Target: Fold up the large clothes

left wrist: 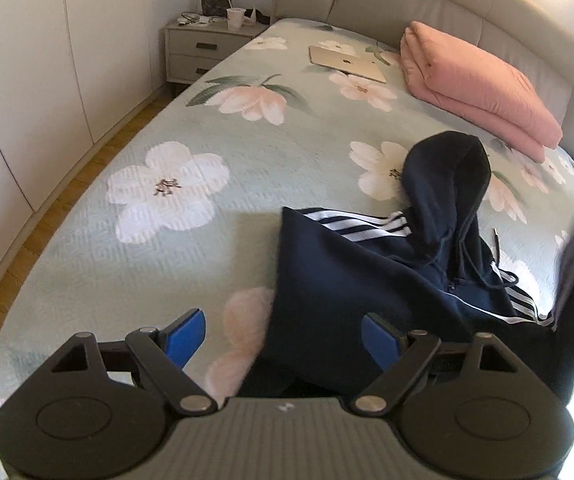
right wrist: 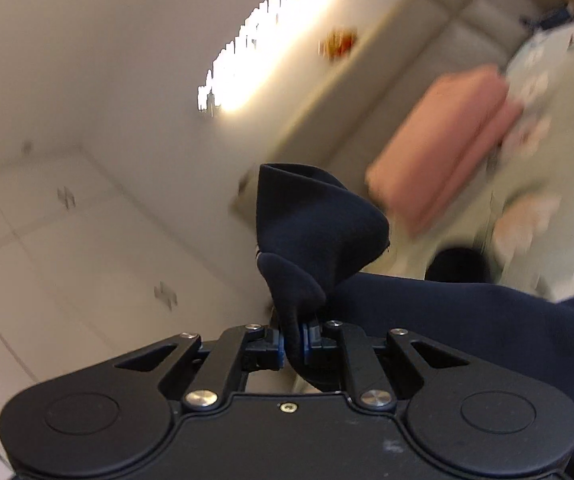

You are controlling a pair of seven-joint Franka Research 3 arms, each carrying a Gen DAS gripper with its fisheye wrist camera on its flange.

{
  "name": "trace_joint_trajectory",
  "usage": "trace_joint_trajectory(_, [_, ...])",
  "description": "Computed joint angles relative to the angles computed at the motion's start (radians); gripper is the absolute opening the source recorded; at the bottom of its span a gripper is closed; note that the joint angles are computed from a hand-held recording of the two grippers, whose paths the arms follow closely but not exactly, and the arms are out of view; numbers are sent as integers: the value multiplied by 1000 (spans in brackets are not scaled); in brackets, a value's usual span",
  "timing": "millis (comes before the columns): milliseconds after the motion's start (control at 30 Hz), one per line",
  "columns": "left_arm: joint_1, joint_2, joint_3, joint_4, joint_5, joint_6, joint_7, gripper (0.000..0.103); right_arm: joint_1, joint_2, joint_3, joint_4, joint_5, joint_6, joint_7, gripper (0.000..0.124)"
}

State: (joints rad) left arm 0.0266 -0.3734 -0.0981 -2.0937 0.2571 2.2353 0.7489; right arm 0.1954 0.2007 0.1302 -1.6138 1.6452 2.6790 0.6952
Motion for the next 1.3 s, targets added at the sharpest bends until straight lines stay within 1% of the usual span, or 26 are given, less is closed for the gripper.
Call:
trace_joint_trajectory(67, [2, -23, 21, -32, -11, 16, 24, 88, 39, 8, 18, -25, -69, 27, 13, 12])
trace_joint_trajectory(200, [20, -70, 58, -104, -53, 43, 52, 88, 89, 48, 41, -64, -221, 53, 79, 12])
trace_joint_trajectory(367, [48, -112, 74, -178, -75, 75, 53, 88, 132, 117, 61, -71, -443, 86, 174, 12])
trace_joint_trajectory(433, [54, -126, 74, -203, -83, 82, 49, 88, 143, 127, 63, -74, -543, 63, 231, 12])
trace_joint_trajectory(467, [54, -128, 74, -209, -89, 79, 50, 88, 147, 131, 58, -73, -609, 34, 263, 20])
trace_joint_trajectory(500, [53, -132, 74, -215, -95, 76, 51, 88, 151, 137, 51, -69, -679, 1, 296, 32])
trace_joint_trajectory(533, [51, -133, 74, -219, -101, 73, 52, 88, 150, 154, 44, -39, -737, -40, 331, 41])
trace_joint_trajectory(567, [50, -133, 72, -220, -104, 72, 52, 88, 134, 156, 57, -33, -746, -77, 327, 54])
trace_joint_trajectory(600, [50, -134, 71, -221, -105, 71, 55, 88, 115, 137, 62, -48, -689, -128, 269, 60])
trace_joint_trajectory(633, [51, -134, 69, -220, -102, 69, 55, 88, 68, 84, 101, -98, -634, -178, 212, 65])
trace_joint_trajectory(667, [54, -129, 66, -215, -98, 67, 53, 88, 46, 62, 104, -114, -590, -217, 169, 77])
trace_joint_trajectory(700, [56, -123, 64, -208, -94, 65, 51, 88, 38, 37, 92, -132, -548, -240, 132, 82])
trace_joint_trajectory(767, [60, -103, 62, -190, -90, 68, 45, 88, 42, 3, 63, -147, -522, -231, 107, 84])
trace_joint_trajectory(800, [63, -83, 59, -172, -87, 65, 38, 88, 51, 5, 42, -136, -558, -205, 122, 84])
trace_joint_trajectory(867, [62, -30, 59, -131, -90, 77, 35, 89, 82, 13, -10, -121, -753, -111, 255, 85])
trace_joint_trajectory(900, [53, 8, 66, -107, -102, 98, 58, 89, 102, 33, -43, -105, -891, -60, 355, 84])
trace_joint_trajectory(933, [43, 55, 70, -74, -112, 113, 91, 89, 120, 54, -76, -90, -1026, -33, 453, 85])
trace_joint_trajectory(967, [40, 96, 67, -43, -113, 116, 113, 89, 141, 85, -122, -53, -1189, -52, 563, 84])
trace_joint_trajectory(1000, [35, 150, 64, -1, -116, 119, 147, 89, 149, 116, -152, -8, -1293, -93, 624, 84])
trace_joint_trajectory(1067, [25, 237, 59, 55, -146, 151, 205, 89, 132, 156, -173, 41, -1389, -133, 663, 84])
trace_joint_trajectory(1133, [18, 306, 66, 71, -281, 218, 275, 89, 129, 218, -200, 115, -1493, -172, 725, 84])
trace_joint_trajectory(1167, [21, 346, 64, 92, -339, 207, 281, 88, 119, 254, -207, 164, -1528, -215, 742, 84])
trace_joint_trajectory(1200, [25, 381, 54, 124, -326, 156, 266, 88, 99, 288, -207, 200, -1552, -232, 751, 79])
trace_joint_trajectory(1233, [25, 418, 43, 170, -246, 82, 238, 86, 80, 292, -209, 200, -1564, -254, 751, 75])
trace_joint_trajectory(1267, [20, 434, 34, 189, -169, 48, 226, 91, 43, 323, -189, 233, -1542, -256, 729, 67])
trace_joint_trajectory(1300, [13, 439, 26, 189, -90, 40, 229, 94, 9, 340, -167, 247, -1500, -232, 692, 68])
